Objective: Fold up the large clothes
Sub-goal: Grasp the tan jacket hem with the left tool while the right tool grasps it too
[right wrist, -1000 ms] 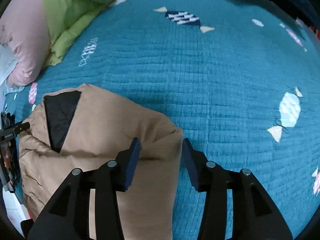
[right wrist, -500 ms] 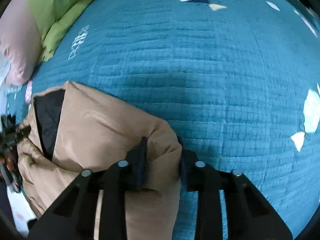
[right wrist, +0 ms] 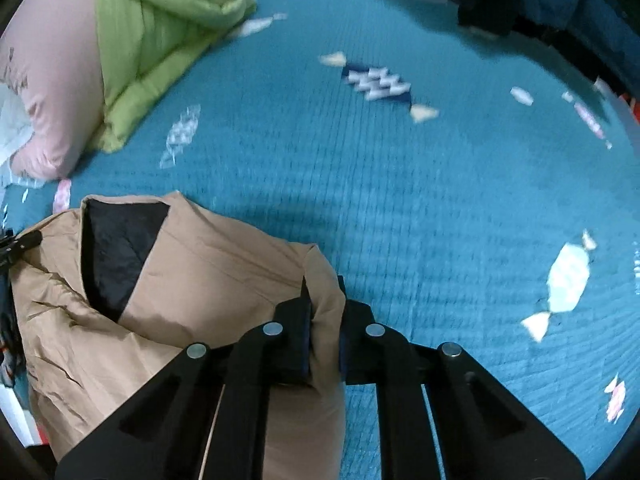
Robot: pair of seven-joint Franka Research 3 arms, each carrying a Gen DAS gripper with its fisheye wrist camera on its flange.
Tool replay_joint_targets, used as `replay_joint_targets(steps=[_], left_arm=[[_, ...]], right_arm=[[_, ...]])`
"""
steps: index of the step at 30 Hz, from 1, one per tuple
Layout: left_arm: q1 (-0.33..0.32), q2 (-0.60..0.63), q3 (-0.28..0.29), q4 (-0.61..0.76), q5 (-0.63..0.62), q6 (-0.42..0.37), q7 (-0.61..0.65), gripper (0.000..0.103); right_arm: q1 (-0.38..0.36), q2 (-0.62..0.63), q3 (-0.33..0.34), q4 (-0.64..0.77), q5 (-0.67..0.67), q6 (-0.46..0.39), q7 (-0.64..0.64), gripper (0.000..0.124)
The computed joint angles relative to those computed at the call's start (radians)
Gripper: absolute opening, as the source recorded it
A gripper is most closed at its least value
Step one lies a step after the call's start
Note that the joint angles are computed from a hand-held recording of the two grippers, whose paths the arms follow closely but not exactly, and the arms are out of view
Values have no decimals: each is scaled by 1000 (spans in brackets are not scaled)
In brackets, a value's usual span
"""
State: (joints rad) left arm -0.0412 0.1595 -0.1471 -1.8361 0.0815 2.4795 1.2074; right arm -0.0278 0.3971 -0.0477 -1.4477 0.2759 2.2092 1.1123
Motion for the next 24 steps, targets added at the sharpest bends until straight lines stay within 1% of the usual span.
replay_joint_targets(steps=[1,2,4,7,9,10,11,12,14,17,21,24], left_arm=[[0,4,-1,15,-4,7,-4,14],[-5,7,3,29,18,1,-15,14],[-11,8,2,49,44,-15,-11,14],[-4,-25,-4,27,11,-1,11,14],[3,-62,-8,-2,-42,-1,42,14],[8,-83,-11,-21,-95,8,65,14],[11,-105,-11,-40,-141,15,89,14],[9,-132,-9,-64,-161,23,98,14],[-1,-178,-3,-104,-170,31,100,14],[-22,-253,6,-168,-212,30,116,13],[-54,-364,10,-257,-191,22,100,13],[-85,-449,23,-323,-197,16,96,13]], right_arm=[[2,-2,0,2,3,13,7,9],[1,-2,1,11,10,19,15,9],[-7,2,6,38,37,10,32,9],[-7,-24,11,19,48,27,22,9],[-10,-59,14,-21,64,44,3,9],[-15,-77,15,-38,80,45,-4,9],[-21,-90,15,-46,96,28,-10,9],[-25,-103,14,-56,108,20,-17,9],[-27,-158,10,-113,123,33,-46,9],[-32,-242,2,-189,157,23,-86,9],[-27,-349,-17,-280,164,18,-139,9],[-27,-425,-35,-338,168,-3,-170,9]])
